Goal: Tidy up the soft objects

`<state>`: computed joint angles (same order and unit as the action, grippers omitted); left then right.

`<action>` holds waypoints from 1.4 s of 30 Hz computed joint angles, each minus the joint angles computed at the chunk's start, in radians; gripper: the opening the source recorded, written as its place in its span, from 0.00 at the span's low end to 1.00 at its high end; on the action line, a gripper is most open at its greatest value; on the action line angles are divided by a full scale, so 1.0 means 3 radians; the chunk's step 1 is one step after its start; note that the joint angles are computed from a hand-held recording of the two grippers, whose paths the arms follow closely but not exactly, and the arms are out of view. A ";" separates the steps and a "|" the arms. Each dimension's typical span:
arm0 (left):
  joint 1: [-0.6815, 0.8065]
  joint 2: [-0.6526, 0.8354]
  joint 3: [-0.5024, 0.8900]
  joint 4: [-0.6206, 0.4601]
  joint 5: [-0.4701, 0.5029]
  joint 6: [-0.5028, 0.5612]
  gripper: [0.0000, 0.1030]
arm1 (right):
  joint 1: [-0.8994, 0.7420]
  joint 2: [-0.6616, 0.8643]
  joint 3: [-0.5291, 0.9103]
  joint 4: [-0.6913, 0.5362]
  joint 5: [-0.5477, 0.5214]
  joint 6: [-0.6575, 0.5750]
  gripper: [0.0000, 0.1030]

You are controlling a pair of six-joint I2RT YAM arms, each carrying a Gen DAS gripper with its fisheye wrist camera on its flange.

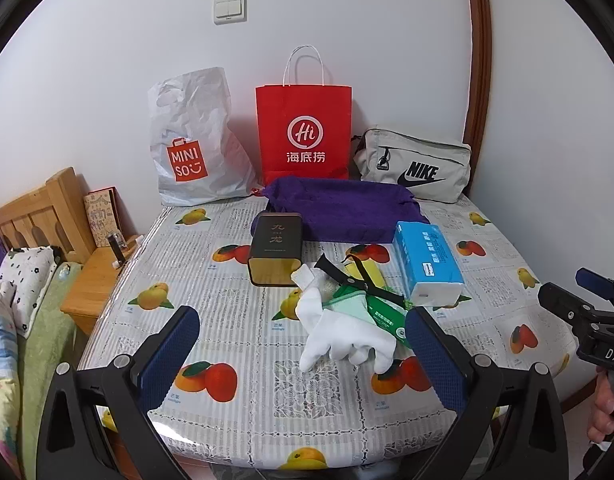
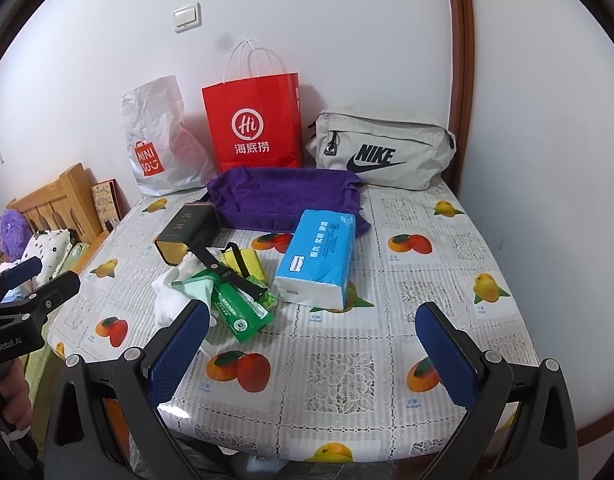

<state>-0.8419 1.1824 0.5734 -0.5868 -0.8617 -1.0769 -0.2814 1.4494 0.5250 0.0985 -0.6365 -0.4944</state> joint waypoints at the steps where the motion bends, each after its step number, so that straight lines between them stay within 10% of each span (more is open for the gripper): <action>1: 0.0003 0.0001 0.0003 0.0001 0.0006 0.0004 1.00 | 0.0006 -0.0010 -0.0006 -0.0002 0.0002 0.0003 0.99; 42: 0.0015 -0.0088 -0.0177 0.0214 0.0050 0.0086 1.00 | 0.0030 -0.0092 -0.0017 -0.0052 0.0038 0.0006 0.99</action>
<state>-0.8374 1.1562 0.5202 -0.5225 -0.8467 -1.0511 -0.2725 1.4219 0.5200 0.0829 -0.6251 -0.4926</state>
